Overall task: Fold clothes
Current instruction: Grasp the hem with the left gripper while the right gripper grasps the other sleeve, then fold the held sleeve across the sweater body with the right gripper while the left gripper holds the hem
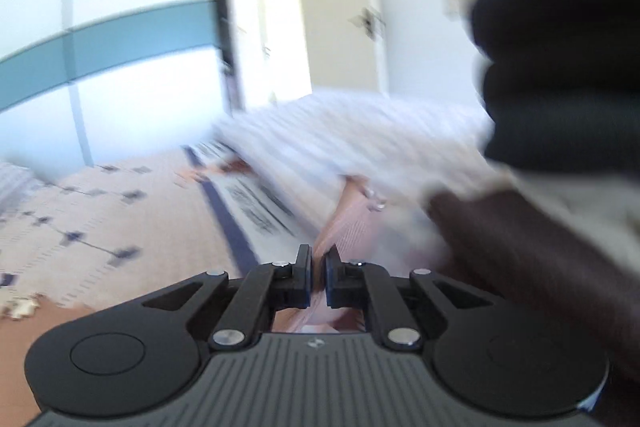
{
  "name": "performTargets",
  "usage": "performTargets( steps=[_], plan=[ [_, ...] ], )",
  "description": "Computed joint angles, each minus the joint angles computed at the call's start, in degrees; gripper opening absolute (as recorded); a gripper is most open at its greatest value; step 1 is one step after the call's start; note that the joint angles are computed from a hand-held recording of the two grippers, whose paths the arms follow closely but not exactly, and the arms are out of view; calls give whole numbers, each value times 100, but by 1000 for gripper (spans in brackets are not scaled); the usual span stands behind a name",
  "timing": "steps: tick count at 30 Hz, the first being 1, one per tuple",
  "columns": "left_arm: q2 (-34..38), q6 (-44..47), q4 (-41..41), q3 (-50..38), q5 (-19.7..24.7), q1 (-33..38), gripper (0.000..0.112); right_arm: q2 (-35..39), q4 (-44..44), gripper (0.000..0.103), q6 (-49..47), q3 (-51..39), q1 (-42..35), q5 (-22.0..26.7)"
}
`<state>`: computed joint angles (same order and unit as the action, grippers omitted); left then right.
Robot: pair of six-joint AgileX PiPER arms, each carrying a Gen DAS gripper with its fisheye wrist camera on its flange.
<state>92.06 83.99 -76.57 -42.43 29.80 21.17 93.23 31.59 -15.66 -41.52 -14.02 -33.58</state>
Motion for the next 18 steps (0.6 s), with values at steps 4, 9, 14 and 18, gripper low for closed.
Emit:
performTargets(
  steps=[4, 9, 14, 18],
  plan=[
    [-37, -33, -138, 11, 167, 24, 63, -626, -1619, 8, 810, 21, 692, -41],
    [-53, -17, -342, 80, 851, 408, 63, -642, -4484, 8, 2802, -482, 2031, 639],
    [64, -164, -369, 28, 1232, 654, 66, 239, -6819, 8, 4026, -931, 3517, 1689],
    [100, -105, -346, -16, 1289, 600, 69, 1028, -8992, 8, 5818, -1280, 4072, 2403]
  ],
)
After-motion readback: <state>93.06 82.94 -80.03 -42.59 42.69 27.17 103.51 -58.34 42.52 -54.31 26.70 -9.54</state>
